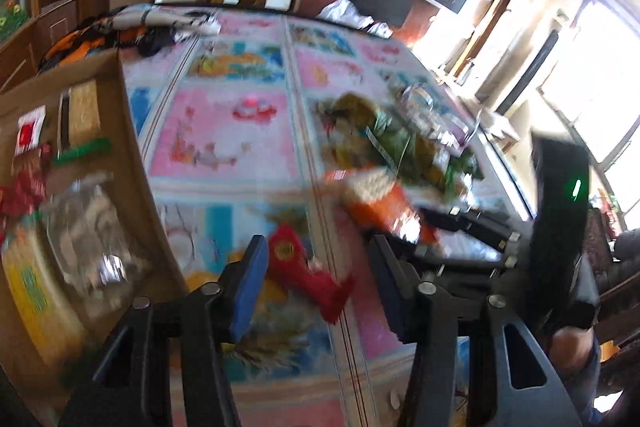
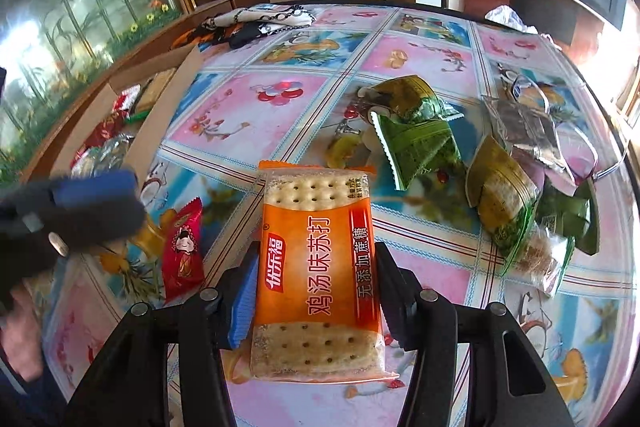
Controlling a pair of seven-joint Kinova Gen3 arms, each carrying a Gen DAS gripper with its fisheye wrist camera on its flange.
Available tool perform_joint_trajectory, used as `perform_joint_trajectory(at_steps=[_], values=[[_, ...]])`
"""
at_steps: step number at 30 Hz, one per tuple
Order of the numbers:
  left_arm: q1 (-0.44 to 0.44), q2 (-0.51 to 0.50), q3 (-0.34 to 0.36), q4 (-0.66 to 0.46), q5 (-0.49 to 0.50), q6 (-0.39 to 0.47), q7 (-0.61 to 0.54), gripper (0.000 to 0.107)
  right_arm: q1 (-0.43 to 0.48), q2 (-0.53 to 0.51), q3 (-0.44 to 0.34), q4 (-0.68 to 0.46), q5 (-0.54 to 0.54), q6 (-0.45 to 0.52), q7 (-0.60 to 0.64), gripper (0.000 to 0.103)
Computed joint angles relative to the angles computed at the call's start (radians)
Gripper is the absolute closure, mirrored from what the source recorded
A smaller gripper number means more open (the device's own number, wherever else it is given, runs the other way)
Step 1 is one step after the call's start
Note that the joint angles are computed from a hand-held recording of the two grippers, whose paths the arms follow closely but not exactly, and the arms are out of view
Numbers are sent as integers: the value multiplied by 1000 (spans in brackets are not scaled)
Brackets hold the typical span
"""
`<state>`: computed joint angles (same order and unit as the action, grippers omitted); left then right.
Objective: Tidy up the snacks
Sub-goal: 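Grasp the red wrapped packet on the tablecloth with the left tool, then hold the red packet and orange cracker pack above the tablecloth with both tools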
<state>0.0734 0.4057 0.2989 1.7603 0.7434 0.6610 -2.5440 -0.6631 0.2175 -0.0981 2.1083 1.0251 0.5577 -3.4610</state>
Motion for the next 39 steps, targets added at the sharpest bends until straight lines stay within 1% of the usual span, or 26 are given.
perform_joint_trajectory(at_steps=[1,2,3,4,6,9,11,12,14,16,18,20,22,23,28,31,35,37,39], values=[[14,-13,-7,24,-6,-27,12,59,-1,-3,2,5,5,-2,-12,46],[26,-20,-12,36,-16,-45,28,64,0,-9,4,12,9,-3,-26,46],[39,-22,-17,41,-31,-55,45,67,5,-16,6,22,16,-15,-42,46],[51,-18,-21,36,-50,-55,66,68,11,-22,7,31,24,-28,-55,46],[96,-12,-42,26,-111,-69,139,72,19,-31,6,45,42,-46,-82,46],[150,-13,-56,26,-193,-128,232,72,25,-37,-1,56,65,-54,-112,46],[195,-6,-71,17,-267,-166,299,72,27,-38,-6,62,82,-56,-132,46],[209,2,-74,7,-298,-170,326,79,29,-40,-7,66,90,-59,-141,46],[224,25,-72,-17,-355,-164,368,86,33,-41,-11,71,103,-62,-157,46],[230,24,-64,-10,-395,-192,389,87,37,-41,-16,72,104,-61,-160,46],[210,26,-34,0,-411,-214,382,88,38,-41,-20,72,106,-56,-160,46],[192,27,-8,11,-420,-240,368,89,38,-40,-24,71,105,-51,-158,46],[151,42,35,-2,-401,-226,343,90,35,-36,-30,63,91,-34,-139,46],[141,49,46,-13,-393,-216,336,90,35,-34,-30,61,88,-30,-133,46],[107,69,81,-50,-347,-231,306,90,25,-33,-27,65,109,-11,-179,46],[90,74,98,-47,-325,-258,283,90,29,-33,-28,69,119,-10,-198,46],[77,83,102,-50,-318,-244,266,90,25,-27,-33,61,116,15,-206,46],[51,79,123,-39,-301,-248,238,90,19,-28,-35,64,134,23,-230,46],[21,74,148,-29,-272,-255,207,90,11,-32,-36,71,175,29,-277,46]])
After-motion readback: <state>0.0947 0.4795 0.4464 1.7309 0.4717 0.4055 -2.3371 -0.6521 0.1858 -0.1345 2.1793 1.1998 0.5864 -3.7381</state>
